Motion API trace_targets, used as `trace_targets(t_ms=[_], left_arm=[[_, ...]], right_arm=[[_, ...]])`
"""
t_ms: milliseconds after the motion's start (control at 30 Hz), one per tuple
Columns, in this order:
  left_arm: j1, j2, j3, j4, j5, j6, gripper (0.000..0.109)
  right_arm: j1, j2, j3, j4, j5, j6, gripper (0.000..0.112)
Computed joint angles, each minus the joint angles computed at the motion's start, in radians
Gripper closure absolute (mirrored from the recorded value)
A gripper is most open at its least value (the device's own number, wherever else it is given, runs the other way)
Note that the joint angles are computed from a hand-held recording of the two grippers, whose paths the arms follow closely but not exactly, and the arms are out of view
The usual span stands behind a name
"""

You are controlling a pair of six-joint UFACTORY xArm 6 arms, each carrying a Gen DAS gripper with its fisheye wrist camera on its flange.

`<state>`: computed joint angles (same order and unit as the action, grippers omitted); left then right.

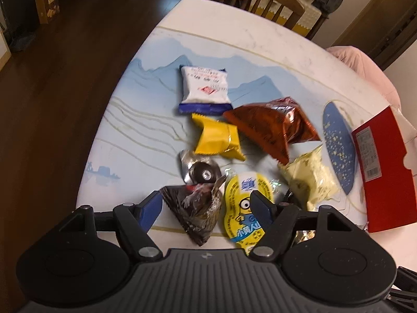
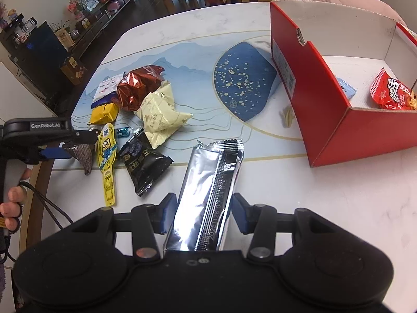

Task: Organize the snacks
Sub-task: 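Grasp the dark chocolate wrapper with the left gripper while the right gripper holds the silver bar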

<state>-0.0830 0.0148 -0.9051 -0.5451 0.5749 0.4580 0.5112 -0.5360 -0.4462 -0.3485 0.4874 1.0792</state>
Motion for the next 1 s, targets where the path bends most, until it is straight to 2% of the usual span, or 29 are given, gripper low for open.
trace_targets(t_ms=[100, 333, 500, 1000], left_arm=[[0.006, 0.008, 0.0, -0.008, 0.002, -0.007, 0.038], [0.019, 0.019, -0.003, -0.01, 0.005, -0.021, 0.065], [0.02, 0.012, 0.006, -0.023, -0.002, -0.01, 0.073], [0.056, -0.128, 0.062, -0.135, 0.074, 0.08, 0.075]], right_arm=[[0.002, -0.001, 0.0, -0.004, 0.003, 0.006, 0.066], [0.007, -0.002, 0.0, -0.016, 0.008, 0.018, 0.066], [0.012, -0.003, -0.002, -0.029, 0.012, 0.027, 0.066], [0.007, -0.091, 0.01, -0.072, 0.049, 0.014, 0.066]])
